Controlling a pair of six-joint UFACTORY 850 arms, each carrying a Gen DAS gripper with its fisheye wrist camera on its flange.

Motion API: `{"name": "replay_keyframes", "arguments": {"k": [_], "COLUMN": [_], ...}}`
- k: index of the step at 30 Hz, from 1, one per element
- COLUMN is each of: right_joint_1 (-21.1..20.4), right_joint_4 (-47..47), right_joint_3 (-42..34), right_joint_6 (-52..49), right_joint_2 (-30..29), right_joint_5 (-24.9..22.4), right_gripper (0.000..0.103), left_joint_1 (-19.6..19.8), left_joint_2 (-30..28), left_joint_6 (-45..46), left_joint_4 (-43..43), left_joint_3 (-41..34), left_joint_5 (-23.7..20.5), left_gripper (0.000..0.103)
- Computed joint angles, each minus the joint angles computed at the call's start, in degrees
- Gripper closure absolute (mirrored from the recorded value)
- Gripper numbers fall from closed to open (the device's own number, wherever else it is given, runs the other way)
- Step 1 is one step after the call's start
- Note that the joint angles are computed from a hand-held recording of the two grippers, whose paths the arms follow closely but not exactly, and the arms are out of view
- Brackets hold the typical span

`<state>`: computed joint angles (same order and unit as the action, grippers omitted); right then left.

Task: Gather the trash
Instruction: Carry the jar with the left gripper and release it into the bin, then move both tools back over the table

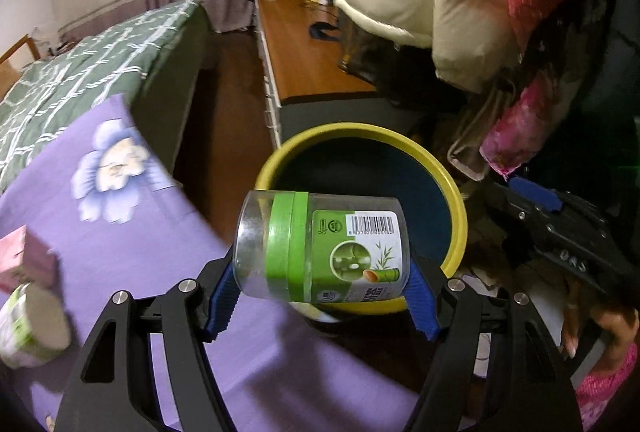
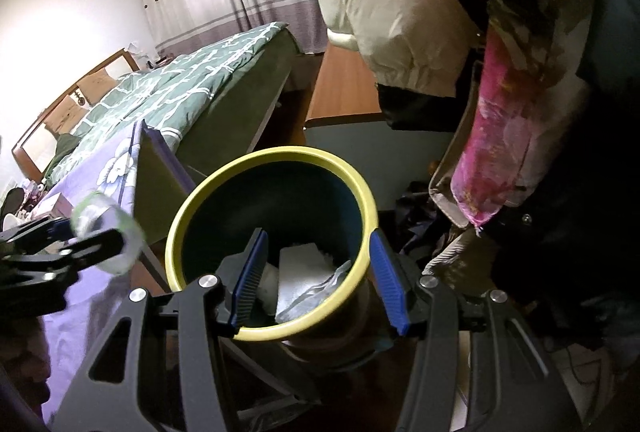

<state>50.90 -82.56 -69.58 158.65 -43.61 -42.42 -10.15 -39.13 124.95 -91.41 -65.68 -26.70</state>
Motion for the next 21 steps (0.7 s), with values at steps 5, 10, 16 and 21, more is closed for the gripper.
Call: {"name": "replay_keyframes", "arguments": {"k": [5,10,16,21], "right_joint_1": [-0.2,-0.4,-0.6,-0.6], "right_joint_4": [-0.5,-0.6,-0.6,-1.0], "right_joint_3": [1.5,2.4,2.4,1.7], "right_joint_6": [2.1,3.3,3.2,3.0], "right_joint_2": [0.4,0.6,0.5,0.1], "right_joint_5": [0.3,0.6,1.2,1.5], "right_gripper": [0.052,0.052,0.052,0.052], "left_joint_1": [-3.3,-5.5,-5.2,-2.3], "left_joint_2": [-2.9,-5.4,-5.8,-1.4], "left_joint_6": [-3.5,-6.6,-7.9,-1.6], "left_joint_4": [2.4,4.4,3.9,-3.5], "left_joint_3": [-2.5,-5.0,-5.8,-2.1], "left_joint_5": [2.0,3.5,3.3,0.5], "left_gripper": [0.033,0.033,0.019,0.015]}}
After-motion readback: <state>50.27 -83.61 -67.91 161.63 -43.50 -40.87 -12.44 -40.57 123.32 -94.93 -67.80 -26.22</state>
